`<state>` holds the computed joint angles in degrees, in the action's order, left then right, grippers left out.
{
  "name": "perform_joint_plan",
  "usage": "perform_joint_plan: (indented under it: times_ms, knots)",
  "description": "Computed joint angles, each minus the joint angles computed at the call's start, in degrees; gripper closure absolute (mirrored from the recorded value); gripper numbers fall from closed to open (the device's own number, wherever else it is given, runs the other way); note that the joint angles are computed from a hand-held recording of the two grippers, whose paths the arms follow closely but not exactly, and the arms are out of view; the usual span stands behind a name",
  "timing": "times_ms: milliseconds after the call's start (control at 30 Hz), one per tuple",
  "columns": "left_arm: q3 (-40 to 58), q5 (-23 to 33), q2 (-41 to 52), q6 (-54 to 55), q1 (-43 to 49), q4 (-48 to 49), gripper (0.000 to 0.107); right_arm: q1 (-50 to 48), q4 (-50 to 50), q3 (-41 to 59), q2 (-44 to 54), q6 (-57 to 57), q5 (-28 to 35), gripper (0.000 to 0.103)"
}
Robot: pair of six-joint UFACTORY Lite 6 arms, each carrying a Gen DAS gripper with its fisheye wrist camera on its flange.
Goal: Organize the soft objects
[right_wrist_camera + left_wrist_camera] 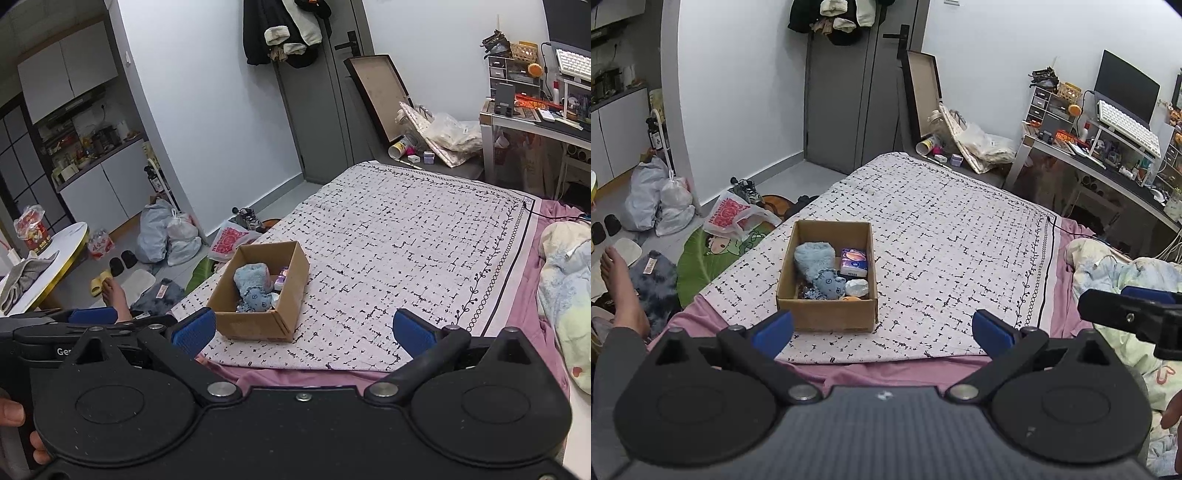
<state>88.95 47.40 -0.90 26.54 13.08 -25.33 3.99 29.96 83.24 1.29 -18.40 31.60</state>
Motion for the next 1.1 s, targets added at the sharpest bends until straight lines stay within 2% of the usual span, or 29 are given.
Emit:
perform_joint_plan:
  times_ms: [1100]
  knots:
    - [-0.19,-0.36,-0.05,-1.74,-1.89,2.25,0.005,-0.42,-0.76,0.42,-0.01,1.06,0.19,0.0]
